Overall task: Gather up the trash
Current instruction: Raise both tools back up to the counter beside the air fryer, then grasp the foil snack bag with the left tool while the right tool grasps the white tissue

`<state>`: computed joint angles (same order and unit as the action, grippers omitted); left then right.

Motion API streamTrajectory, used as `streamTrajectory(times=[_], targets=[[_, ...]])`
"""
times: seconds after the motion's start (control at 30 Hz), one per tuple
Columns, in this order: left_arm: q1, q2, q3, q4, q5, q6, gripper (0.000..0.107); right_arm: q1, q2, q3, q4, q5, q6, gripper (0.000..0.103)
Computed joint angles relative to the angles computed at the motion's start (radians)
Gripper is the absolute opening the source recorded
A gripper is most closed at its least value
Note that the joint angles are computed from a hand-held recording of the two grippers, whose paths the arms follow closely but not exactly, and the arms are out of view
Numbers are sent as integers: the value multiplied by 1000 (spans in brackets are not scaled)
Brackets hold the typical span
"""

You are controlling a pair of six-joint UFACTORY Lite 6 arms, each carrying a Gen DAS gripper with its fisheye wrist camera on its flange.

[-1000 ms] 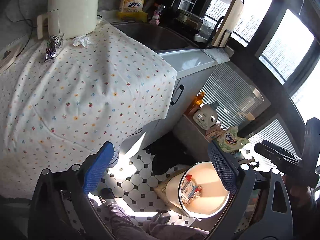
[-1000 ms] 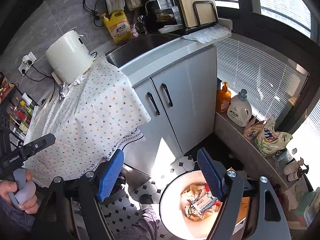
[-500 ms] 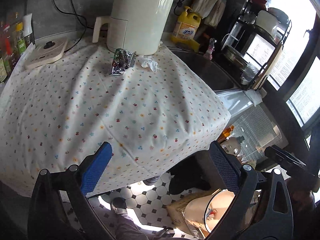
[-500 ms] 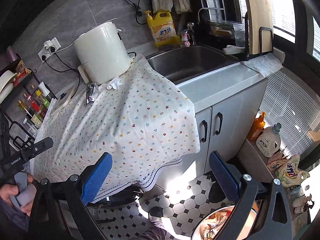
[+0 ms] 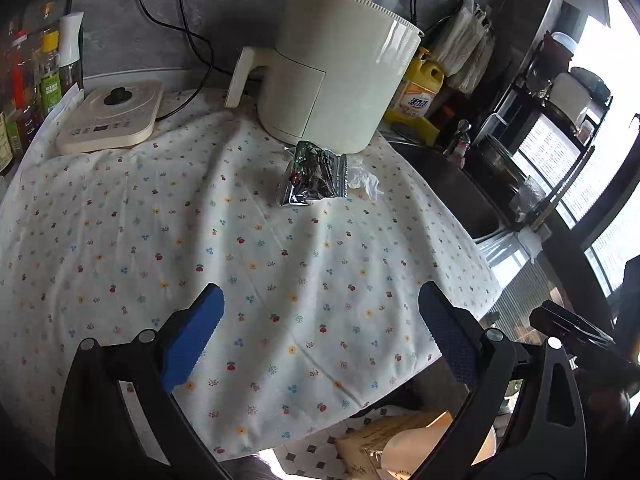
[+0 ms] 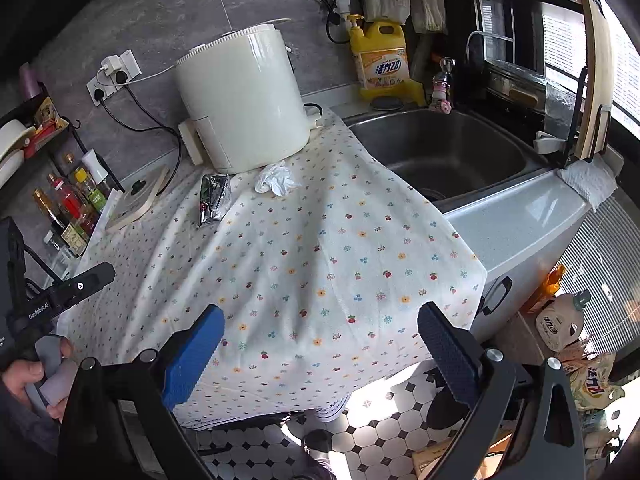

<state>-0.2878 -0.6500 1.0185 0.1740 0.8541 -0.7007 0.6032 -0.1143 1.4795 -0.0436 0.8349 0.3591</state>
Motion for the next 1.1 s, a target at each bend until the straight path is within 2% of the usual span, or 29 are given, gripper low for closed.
streamTrajectory(times=[0.17, 0.3, 0.4, 0.57, 0.87, 1.1], targets=[[266, 135, 33, -318, -105, 413, 97, 49, 131, 124, -82, 0, 109, 95], [369, 271, 105, -500, -137, 650, 97, 76, 204, 197, -147, 14, 194, 95], [391, 380, 178, -571, -150, 753, 97, 91, 242, 234, -192, 31, 257, 95], [353, 553, 310, -550, -191, 765, 97, 98, 271, 259, -257, 58, 348, 95], [233, 816, 510, -296, -228, 566, 97, 80, 303, 284, -318, 103, 428, 95], [259, 948, 604, -328, -220, 601, 95, 68, 429, 421, -309, 127, 400, 95]])
